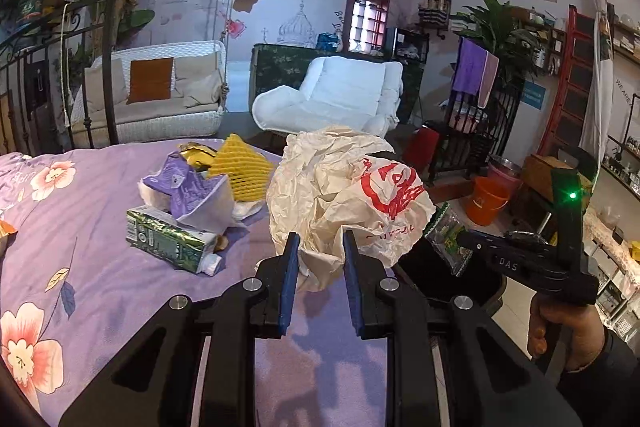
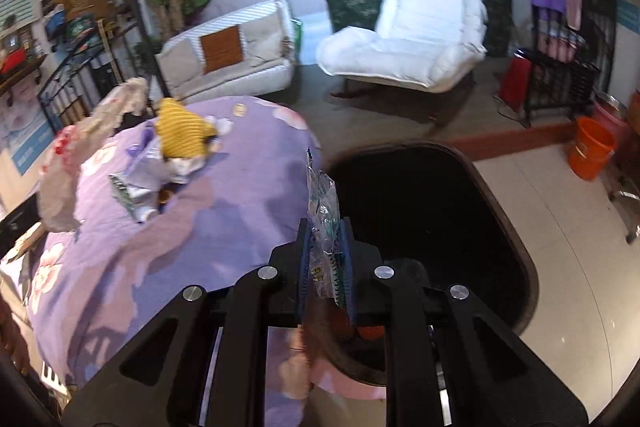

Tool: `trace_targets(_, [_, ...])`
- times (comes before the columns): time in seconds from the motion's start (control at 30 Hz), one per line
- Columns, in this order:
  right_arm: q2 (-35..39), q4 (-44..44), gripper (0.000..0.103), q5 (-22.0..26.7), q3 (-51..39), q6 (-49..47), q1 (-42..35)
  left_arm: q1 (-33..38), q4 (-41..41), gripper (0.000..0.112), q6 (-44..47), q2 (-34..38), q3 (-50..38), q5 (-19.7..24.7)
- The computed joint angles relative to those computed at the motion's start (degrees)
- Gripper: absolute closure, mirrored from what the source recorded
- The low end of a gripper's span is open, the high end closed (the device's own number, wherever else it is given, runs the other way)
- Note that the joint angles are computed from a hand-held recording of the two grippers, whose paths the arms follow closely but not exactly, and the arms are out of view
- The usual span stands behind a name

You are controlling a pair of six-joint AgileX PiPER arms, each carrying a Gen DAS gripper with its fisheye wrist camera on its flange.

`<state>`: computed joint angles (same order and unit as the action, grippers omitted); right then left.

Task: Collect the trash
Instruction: 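Carry the clear wrapper with the right tool into the bin and release, then carry the white plastic bag with the left tool into the bin and release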

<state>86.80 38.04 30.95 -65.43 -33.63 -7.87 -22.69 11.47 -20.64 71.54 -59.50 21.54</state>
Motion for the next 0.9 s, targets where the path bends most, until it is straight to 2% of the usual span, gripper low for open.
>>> trace_targets(0.13, [3.7,-5.6,0.087,-0.9,-1.3,7.4,-1.1,-3.5,4.5,0.090,-4.8,1.8,-0.6,-0.3])
trace_targets(0.27, [8.3,-8.4,0.087,-1.1,-3.0,11.1,-2.7,-4.4,2.0,0.090,-2.0,3.0,-1.2,-0.7])
trace_targets(0.33, [9.6,-8.2,0.082,-1.2,-3.1,11.6,-3.4,-5.0,1.7,0.090,-1.5,3.7,-1.7,-0.7])
trace_targets(0.37, [10.3,-9.2,0.073,-1.6,-3.1,13.0,-3.5,-5.4,1.9,0.090,-1.6,3.9,-1.8,-0.6])
trace_targets(0.43, [10.7,-10.3,0.042,-3.1,-2.2,14.8,-3.3,-6.6,3.2,0.090,-3.0,4.6,-2.4,-0.5])
trace_targets(0.47, [10.8,-11.2,0.039,-4.2,-1.5,16.0,-3.3,-6.9,2.8,0.090,-2.6,4.8,-2.6,-0.4])
trace_targets(0.67, [10.2,-9.0,0.039,-5.2,0.2,14.2,-4.1,-8.8,2.0,0.090,-1.2,7.1,-4.8,0.4])
trace_targets(0.9, [6.2,-7.8,0.035,-7.6,2.2,13.2,-5.7,-11.2,0.6,0.090,0.7,10.7,-8.4,1.4])
